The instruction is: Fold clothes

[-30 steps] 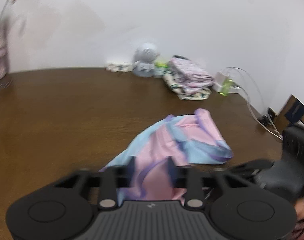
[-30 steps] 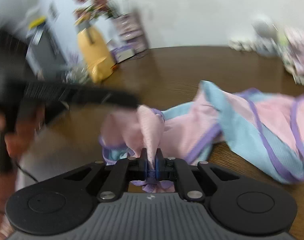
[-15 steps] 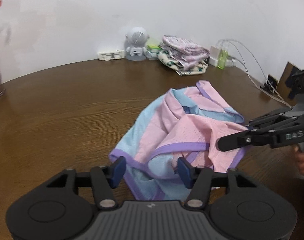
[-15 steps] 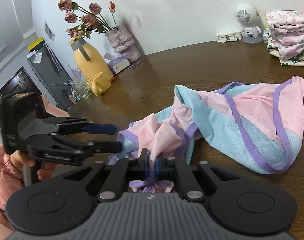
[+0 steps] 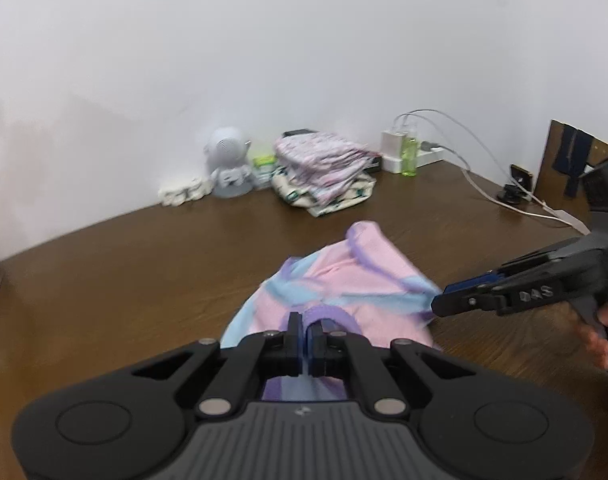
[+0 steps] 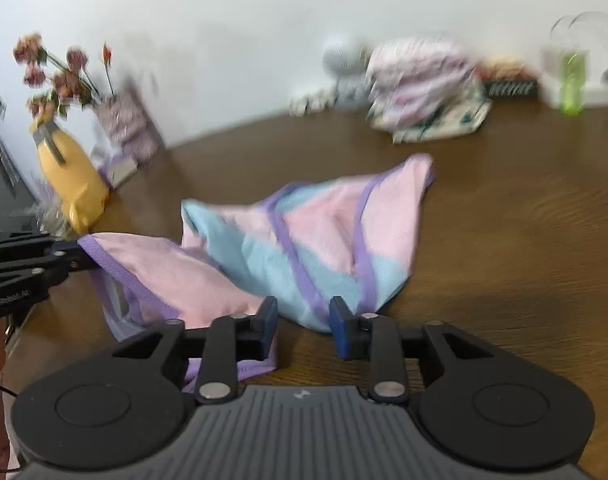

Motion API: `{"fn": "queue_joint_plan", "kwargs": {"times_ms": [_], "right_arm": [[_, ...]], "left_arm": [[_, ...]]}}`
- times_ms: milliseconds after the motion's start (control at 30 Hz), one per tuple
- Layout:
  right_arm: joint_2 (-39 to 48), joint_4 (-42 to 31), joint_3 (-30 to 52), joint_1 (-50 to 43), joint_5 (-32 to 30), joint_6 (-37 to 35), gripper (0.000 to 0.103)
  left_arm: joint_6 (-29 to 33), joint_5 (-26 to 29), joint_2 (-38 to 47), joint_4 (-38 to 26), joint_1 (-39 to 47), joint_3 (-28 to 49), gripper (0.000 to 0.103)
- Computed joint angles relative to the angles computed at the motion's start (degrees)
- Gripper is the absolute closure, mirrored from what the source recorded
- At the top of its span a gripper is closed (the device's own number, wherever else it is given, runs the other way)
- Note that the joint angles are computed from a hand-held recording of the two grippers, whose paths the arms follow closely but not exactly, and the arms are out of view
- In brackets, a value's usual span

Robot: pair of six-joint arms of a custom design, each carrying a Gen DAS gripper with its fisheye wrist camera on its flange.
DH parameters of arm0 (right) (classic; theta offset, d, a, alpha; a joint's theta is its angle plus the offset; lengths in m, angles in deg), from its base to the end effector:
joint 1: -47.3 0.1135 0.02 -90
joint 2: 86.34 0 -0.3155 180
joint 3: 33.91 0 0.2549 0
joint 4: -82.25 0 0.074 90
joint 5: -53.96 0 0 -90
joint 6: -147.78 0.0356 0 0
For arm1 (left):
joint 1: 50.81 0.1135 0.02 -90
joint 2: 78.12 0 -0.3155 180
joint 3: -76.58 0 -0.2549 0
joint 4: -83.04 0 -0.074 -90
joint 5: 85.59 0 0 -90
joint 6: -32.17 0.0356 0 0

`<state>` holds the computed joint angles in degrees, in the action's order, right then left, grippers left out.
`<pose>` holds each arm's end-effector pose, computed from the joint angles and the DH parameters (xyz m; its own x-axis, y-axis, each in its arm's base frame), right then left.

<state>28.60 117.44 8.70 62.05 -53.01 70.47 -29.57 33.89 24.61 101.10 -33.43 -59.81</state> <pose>0.3035 0.0906 0.0915 -0.6725 0.0402 -0.7390 -0.3288 0.8783 0.3470 0.2911 0.0727 0.1335 -0.5076 0.2730 -0.8172 0.3797 0.9223 0.0723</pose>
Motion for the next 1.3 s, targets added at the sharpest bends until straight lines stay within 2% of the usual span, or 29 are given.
{"fn": "queue_joint_plan", "kwargs": {"times_ms": [100, 133, 267, 367, 467, 533, 567, 633, 667, 767, 867, 967, 1067, 1167, 1233, 1300], "right_arm": [[-4.9, 8.5, -7.9, 2.9, -3.6, -2.6, 0.073], [-6.0, 9.3, -9.1, 5.1, -2.7, -3.5, 0.073], [-5.3, 7.9, -7.6, 13.6, 8.2, -3.6, 0.073], [-2.3, 8.8, -5.2, 16.6, 12.0, -0.7, 0.073], [0.6, 10.4, -2.7, 20.9, 23.0, -1.6, 0.073], [1.7, 10.7, -1.6, 21.9, 26.6, -2.6, 0.073], [2.1, 10.9, -1.4, 22.2, 27.7, -2.9, 0.075], [2.5, 11.5, -1.2, 22.6, 29.2, -3.8, 0.090], [2.3, 12.0, -1.7, 22.5, 29.1, -4.4, 0.096], [0.4, 13.2, -4.6, 20.8, 26.6, -6.9, 0.099], [-5.8, 12.6, -9.2, 16.0, 18.0, -8.8, 0.099], [-16.8, 4.5, -11.2, 8.6, 8.7, -10.5, 0.099], [-26.7, -7.5, -7.3, 0.7, 3.5, -12.5, 0.099], [-24.9, -17.8, 1.8, -3.5, -0.2, -14.5, 0.099], [-18.5, -23.6, 8.4, -4.1, -1.7, -15.2, 0.098], [-10.3, -26.1, 13.5, -3.6, -1.2, -14.7, 0.096]], "left_arm": [[-0.2, -1.4, -1.7, -1.5, -3.2, -0.1, 0.102], [-0.4, -1.8, -2.3, -1.8, -4.1, -0.3, 0.102], [-2.0, -2.8, -6.1, -1.6, -7.0, -2.1, 0.102], [-2.7, -3.1, -9.9, -1.6, -7.8, -4.1, 0.102], [-3.5, -4.0, -13.3, -1.4, -8.5, -5.7, 0.102], [-4.3, -4.8, -15.5, 0.3, -8.3, -7.3, 0.102], [-4.7, -5.5, -16.6, 1.4, -8.3, -8.1, 0.102], [-6.0, -7.0, -18.2, 3.8, -7.6, -9.6, 0.102], [-6.6, -7.6, -18.7, 4.9, -7.0, -10.1, 0.102], [-7.5, -8.4, -19.6, 7.3, -4.9, -11.1, 0.102], [-6.5, -8.8, -19.9, 9.3, -2.4, -12.4, 0.102], [-4.5, -6.4, -20.5, 6.9, 0.0, -13.2, 0.102], [-3.3, -1.7, -22.0, 1.6, 1.2, -13.6, 0.102], [-4.6, -1.7, -20.4, 2.5, -2.2, -14.9, 0.102], [-6.4, -4.0, -16.3, 5.1, -4.7, -14.7, 0.102], [-8.5, -6.7, -11.4, 6.5, -6.5, -13.2, 0.102]]}}
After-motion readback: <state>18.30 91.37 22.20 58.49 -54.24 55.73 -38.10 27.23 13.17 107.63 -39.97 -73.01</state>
